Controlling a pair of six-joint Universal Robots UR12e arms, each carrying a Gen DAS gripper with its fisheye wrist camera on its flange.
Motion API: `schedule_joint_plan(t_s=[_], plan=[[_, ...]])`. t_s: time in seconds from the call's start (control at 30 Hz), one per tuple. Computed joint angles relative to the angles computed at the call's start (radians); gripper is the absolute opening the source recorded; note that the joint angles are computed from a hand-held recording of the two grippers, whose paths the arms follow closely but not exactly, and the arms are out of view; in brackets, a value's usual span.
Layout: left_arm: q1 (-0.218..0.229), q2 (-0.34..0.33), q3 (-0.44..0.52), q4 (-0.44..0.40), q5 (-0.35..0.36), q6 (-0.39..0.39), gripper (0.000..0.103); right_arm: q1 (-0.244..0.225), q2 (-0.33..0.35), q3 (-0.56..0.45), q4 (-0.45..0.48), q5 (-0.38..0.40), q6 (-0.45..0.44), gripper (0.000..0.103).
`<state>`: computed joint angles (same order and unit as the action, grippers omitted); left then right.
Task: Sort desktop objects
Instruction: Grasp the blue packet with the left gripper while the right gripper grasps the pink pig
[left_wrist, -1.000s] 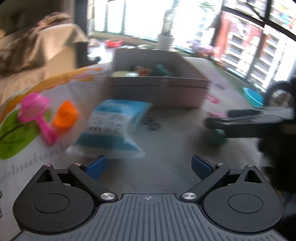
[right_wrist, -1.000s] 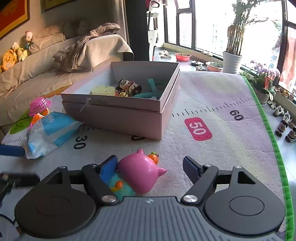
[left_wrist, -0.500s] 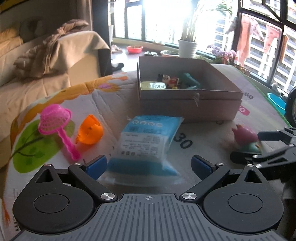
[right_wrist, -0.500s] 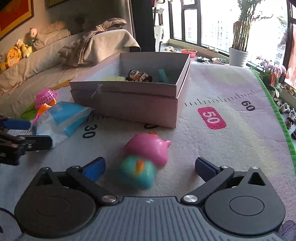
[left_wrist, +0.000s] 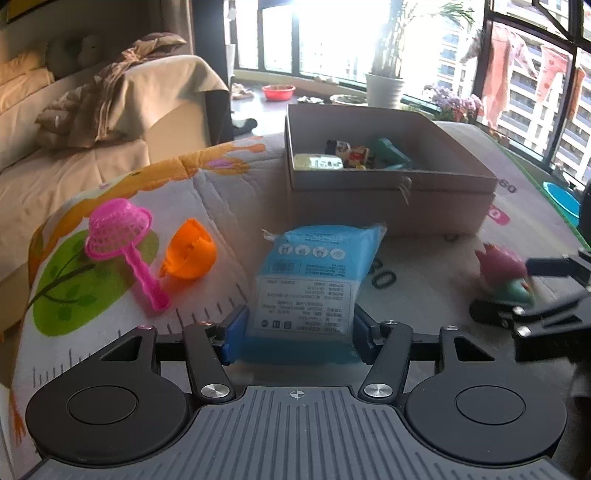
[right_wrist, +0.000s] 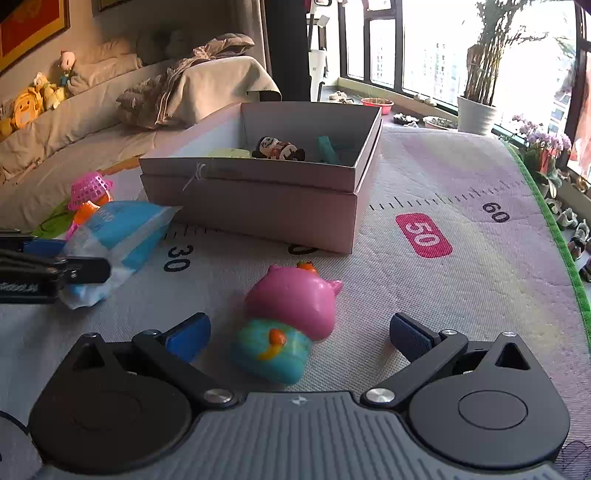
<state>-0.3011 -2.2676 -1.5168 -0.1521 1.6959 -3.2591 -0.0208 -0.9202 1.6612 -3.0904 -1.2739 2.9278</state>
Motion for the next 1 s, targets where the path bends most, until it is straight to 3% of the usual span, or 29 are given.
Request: schedule_joint_plan(t_s=[0.23,0.33,0.43,0.63,0.7,0.77,0.83,0.9,0.97,1.0], plan=[[0.004,0.049,-0.075,0.018,-0.092,0.029,0.067,0.004,0.001,-0.001,0.000,-0.012,-0.011,0.103],[-0.001,0.040,-0.061,0.019,-0.068,0.016,0.079,0.005,0.001,0.000,0.000,-0.016,-0.015,0.103],[-0.004,0.024,-0.033,0.007,-0.051,0.008,0.083,0.004,0.000,-0.001,0.008,-0.015,-0.020,0.103],[-0.009,0.012,-0.023,-0.014,-0.042,0.009,0.084,0.004,-0.009,-0.010,0.071,-0.013,-0.068,0.103],[-0.007,0.015,-0.030,-0.015,-0.040,0.009,0.084,-0.004,-0.019,-0.016,0.120,0.019,-0.095,0.103],[-0.005,0.019,-0.038,-0.011,-0.032,0.007,0.084,-0.013,-0.023,0.000,0.059,0.058,-0.064,0.103],[-0.003,0.023,-0.042,-0.012,-0.023,0.000,0.084,-0.009,-0.020,0.006,-0.009,0.047,-0.053,0.103],[0.000,0.026,-0.046,-0.006,-0.034,-0.003,0.084,-0.002,-0.012,-0.009,-0.006,0.030,-0.040,0.095],[-0.001,0.028,-0.046,0.006,-0.043,0.009,0.084,0.005,-0.004,-0.039,0.064,0.017,-0.030,0.083],[-0.002,0.027,-0.044,0.013,-0.047,0.019,0.084,0.008,0.000,-0.052,0.102,0.009,-0.026,0.072]])
